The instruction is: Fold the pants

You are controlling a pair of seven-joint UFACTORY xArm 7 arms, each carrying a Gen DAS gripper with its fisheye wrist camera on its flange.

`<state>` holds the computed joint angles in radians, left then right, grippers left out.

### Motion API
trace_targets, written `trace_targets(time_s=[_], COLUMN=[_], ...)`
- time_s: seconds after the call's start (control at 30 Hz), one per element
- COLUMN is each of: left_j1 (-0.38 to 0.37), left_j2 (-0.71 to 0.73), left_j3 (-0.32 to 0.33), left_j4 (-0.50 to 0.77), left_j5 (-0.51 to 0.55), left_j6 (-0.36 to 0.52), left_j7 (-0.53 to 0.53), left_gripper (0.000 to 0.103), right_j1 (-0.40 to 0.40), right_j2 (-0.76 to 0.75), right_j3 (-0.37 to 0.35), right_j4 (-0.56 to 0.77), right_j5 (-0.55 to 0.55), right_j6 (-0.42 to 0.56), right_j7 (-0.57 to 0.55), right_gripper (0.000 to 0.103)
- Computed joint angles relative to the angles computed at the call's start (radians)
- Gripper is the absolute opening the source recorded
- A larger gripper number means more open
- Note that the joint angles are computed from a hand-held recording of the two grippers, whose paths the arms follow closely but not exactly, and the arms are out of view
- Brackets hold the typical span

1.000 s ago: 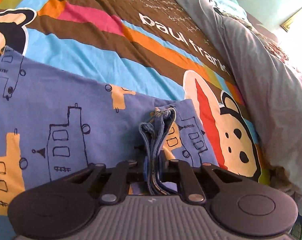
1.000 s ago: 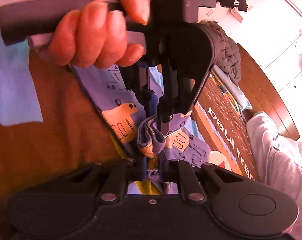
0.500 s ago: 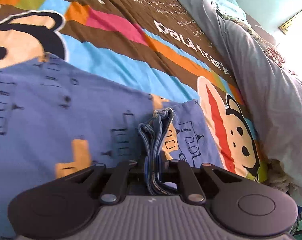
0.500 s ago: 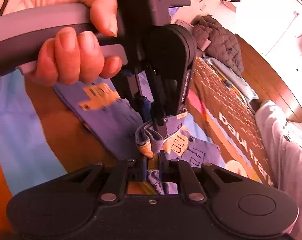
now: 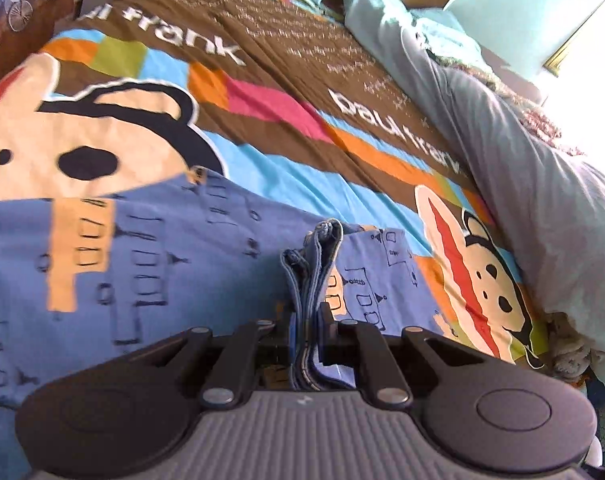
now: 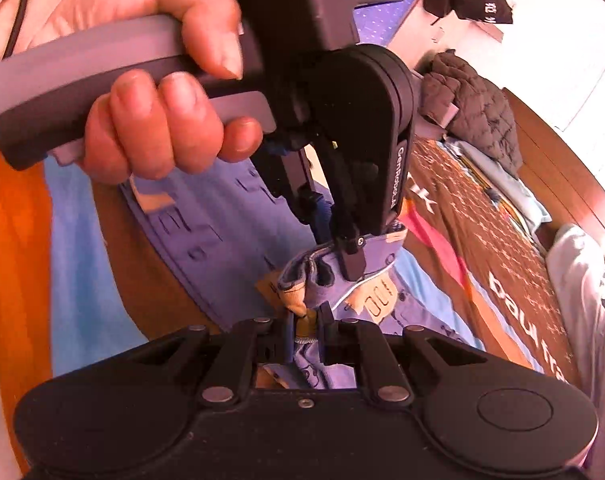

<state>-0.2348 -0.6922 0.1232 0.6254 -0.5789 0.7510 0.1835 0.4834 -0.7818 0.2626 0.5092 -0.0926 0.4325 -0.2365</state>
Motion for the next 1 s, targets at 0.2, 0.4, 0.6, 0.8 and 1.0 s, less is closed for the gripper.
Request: trace_targets(time_s=[0.2,0.4,0.6,0.8,1.0], left_j1=[0.011,0.037,0.081,0.144,0.069], left_j2=[-0.034,-0.044,-0.144,-0.217,-0.206], left_j3=[0.043,0.009,-0.054,-0.185,-0.244], left_j4=[-0.071,-0.087,-0.154,-0.200,-0.239], left_j5=[-0.038,-0.004,0.069,0.215,0.267], left_j6=[-0.037,-0.088,-0.213,-0.320,-0.477], left_j7=[-0.006,-0.014,-0.095,-0.264,-0.346], left_gripper=[0.012,0.029,0.069,0.069,0.085], right_j1=[0.012,-0.008,-0.013,-0.108,-0.309], right_j2=[0.065,0.081,-0.030,-0.262,-0.155], right_j3=[0.024,0.070,0.042,-0.032,-0.096], right_j4=[0.036,0.016,-0.040,-0.120,-0.061], right_j5=[-0.009,-0.056,-0.081,-0.026,-0.008], right_j6=[0.008,-0.013,-0.046,0.111,0.075], right_j7=[-0.001,0.030,0.043,0.124,0.253], right_gripper=[0.011,0.015,0.089,0.100,0.102])
